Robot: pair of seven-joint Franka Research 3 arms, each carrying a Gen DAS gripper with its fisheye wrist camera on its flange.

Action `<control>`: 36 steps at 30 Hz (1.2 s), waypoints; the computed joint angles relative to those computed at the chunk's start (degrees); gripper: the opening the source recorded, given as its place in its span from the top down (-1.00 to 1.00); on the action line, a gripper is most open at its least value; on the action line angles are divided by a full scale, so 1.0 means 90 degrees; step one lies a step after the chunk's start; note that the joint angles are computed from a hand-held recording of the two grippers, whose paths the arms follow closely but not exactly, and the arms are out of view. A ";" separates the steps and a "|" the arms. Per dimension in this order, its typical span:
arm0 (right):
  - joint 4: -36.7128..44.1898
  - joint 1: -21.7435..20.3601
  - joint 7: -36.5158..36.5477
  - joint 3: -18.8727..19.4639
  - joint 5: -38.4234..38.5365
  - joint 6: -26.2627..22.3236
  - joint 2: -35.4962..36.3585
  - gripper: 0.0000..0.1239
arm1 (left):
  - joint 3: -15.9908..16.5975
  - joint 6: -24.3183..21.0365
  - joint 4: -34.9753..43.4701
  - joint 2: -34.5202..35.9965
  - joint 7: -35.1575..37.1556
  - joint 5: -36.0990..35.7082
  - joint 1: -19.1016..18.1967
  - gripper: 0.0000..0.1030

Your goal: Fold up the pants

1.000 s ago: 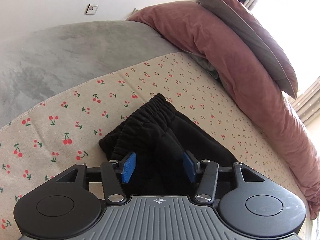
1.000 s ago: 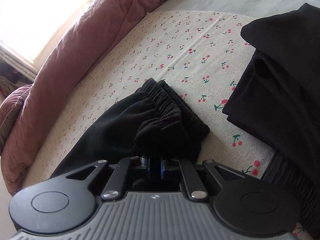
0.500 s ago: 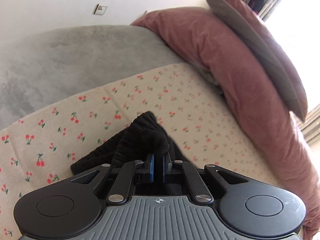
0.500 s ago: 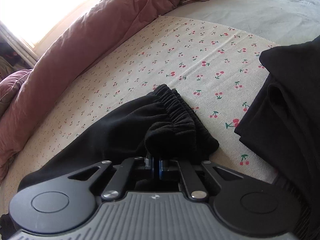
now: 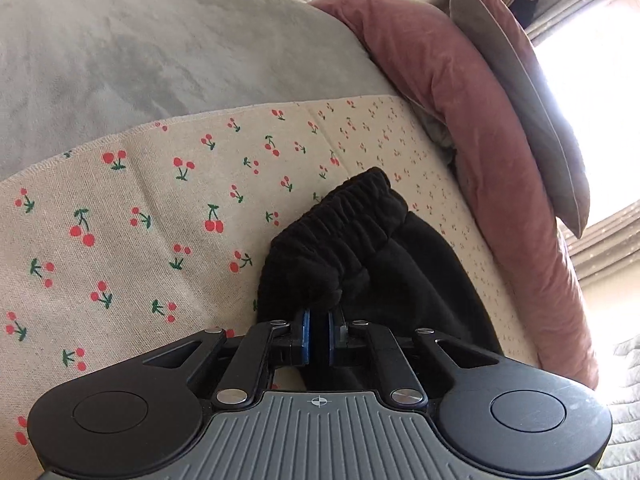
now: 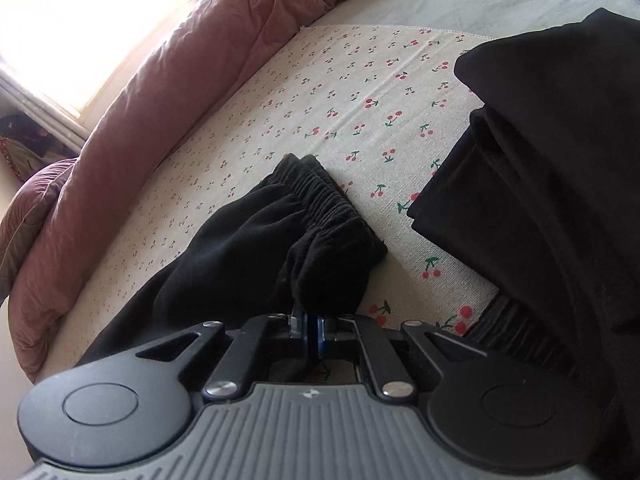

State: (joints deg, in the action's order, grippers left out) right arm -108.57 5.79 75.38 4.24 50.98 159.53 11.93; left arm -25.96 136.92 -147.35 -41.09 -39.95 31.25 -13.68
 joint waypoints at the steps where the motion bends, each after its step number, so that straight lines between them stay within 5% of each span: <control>1: -0.0040 -0.0016 -0.0120 0.0030 0.0094 0.0039 -0.0086 0.92 | 0.0031 -0.0068 0.0106 0.0073 0.0154 0.0023 -0.0003 0.85; 5: -0.0051 0.0117 0.0233 -0.0110 -0.0347 0.0061 -0.0167 0.88 | 0.0049 -0.0123 0.0323 0.0283 0.0303 0.0047 0.0048 0.73; 7: -0.0114 0.0186 0.0695 -0.0195 -0.0729 0.0035 -0.0135 0.66 | -0.0018 -0.0150 0.0288 0.0225 0.0132 -0.0036 -0.0019 0.43; 9: -0.0260 0.0026 0.0413 -0.0042 -0.0152 0.0016 -0.0209 0.37 | -0.0025 -0.0377 0.0250 0.0128 0.0015 -0.0279 -0.0169 -0.15; 11: -0.0336 -0.0083 -0.0081 0.0043 0.0496 -0.0068 -0.0286 0.26 | -0.0130 -0.0463 0.0132 -0.0033 -0.0257 -0.0220 -0.0128 -0.18; 14: -0.0171 0.0100 0.0409 -0.0066 0.0115 -0.0007 -0.0135 0.09 | -0.0126 -0.0446 0.0218 0.0178 -0.0362 0.0027 0.0088 -0.27; 16: 0.0075 0.0218 0.0728 -0.0076 -0.0215 0.0147 0.0091 0.07 | 0.0019 -0.0253 0.0311 0.0576 -0.0194 0.0182 0.0187 -0.26; 20: 0.0399 0.0265 0.1103 -0.0036 -0.0728 0.0537 0.0466 0.08 | -0.0229 -0.1076 0.1007 0.1361 -0.0055 0.0806 0.0415 -0.01; 22: 0.0571 0.0208 0.1251 0.0010 -0.0778 0.0548 0.0616 0.21 | -0.0116 -0.1322 0.1160 0.1457 -0.0073 0.0854 0.0300 0.14; 24: 0.0888 0.0044 0.1403 0.0112 -0.0631 0.0255 0.0804 0.70 | 0.0069 -0.1329 0.1169 0.1349 -0.0257 0.0858 0.0226 0.44; 26: 0.1262 -0.0111 0.1689 0.0229 -0.0254 0.0011 0.0983 0.77 | 0.0268 -0.1265 0.1220 0.1125 -0.0312 0.0803 0.0183 0.57; 28: 0.1449 -0.0088 0.1477 0.0352 -0.0134 0.0362 0.0933 0.80 | 0.0345 -0.1236 0.1393 0.0922 -0.0336 0.0780 0.0229 0.66; 32: 0.1485 -0.0499 -0.0887 0.1269 0.1839 0.1265 0.0333 0.81 | -0.0123 -0.1798 0.1955 0.0499 -0.0359 0.1400 0.0525 0.70; 36: 0.1171 -0.0596 -0.3374 0.1472 0.4068 0.1655 -0.0443 0.81 | -0.0492 -0.2386 0.1757 -0.0075 -0.0578 0.1352 0.0395 0.69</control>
